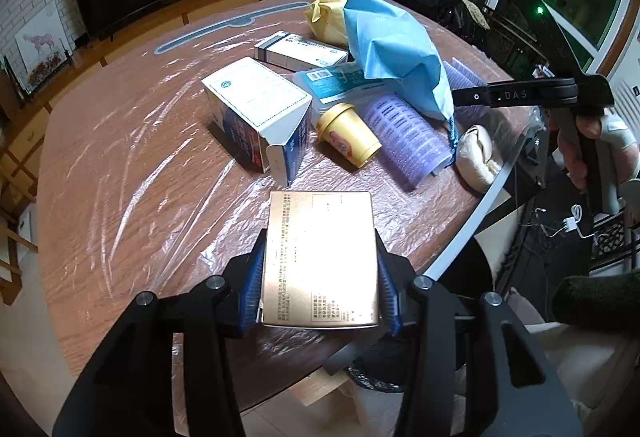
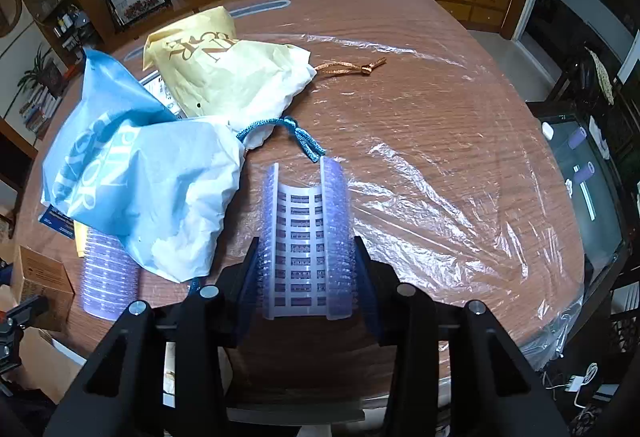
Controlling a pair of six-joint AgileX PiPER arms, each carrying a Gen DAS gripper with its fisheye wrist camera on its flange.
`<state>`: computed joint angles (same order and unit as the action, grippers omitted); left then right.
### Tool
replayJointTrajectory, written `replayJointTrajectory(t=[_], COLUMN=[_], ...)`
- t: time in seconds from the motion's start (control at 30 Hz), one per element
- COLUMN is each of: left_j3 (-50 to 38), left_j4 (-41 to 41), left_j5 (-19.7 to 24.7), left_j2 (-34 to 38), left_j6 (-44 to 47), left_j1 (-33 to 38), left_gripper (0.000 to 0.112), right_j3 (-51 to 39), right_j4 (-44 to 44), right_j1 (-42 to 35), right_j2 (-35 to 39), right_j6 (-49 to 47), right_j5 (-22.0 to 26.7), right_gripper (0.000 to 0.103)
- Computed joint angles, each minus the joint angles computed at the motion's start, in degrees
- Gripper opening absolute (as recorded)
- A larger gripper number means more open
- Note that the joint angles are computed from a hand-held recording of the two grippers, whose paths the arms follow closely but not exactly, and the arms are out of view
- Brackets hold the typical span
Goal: Collect trash
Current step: 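Grasp the purple hair curler with the right tool while the left tool grasps a white booklet box, then carry the curler and box over the black bin and open both tools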
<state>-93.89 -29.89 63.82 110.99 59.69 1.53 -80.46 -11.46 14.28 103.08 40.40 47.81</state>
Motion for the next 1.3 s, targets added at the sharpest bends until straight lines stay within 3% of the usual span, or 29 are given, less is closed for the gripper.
replayJointTrajectory(t=[0.33,0.83,1.3], left_j3=[-2.4,0.5,7.2], left_j4=[-3.8,-5.6,-9.7], left_j5=[-0.2,-1.7,0.8], left_j2=[-0.1,-4.0,-9.4], left_j6=[-5.4,-9.4,-4.0], left_j1=[1.5,0.7,3.1], left_gripper=[0.048,0.048,0.049], right_j3=[3.7,4.8,8.0], right_j4=[3.1,8.0,16.3], right_j1=[-2.5,3.7,10.1], right_j2=[-6.3,-13.9,-16.9], right_j6=[-2.0,-7.9,-17.3], right_j5=[-2.8,-3.0,-3.8], right_gripper=[0.043,0.043,0.043])
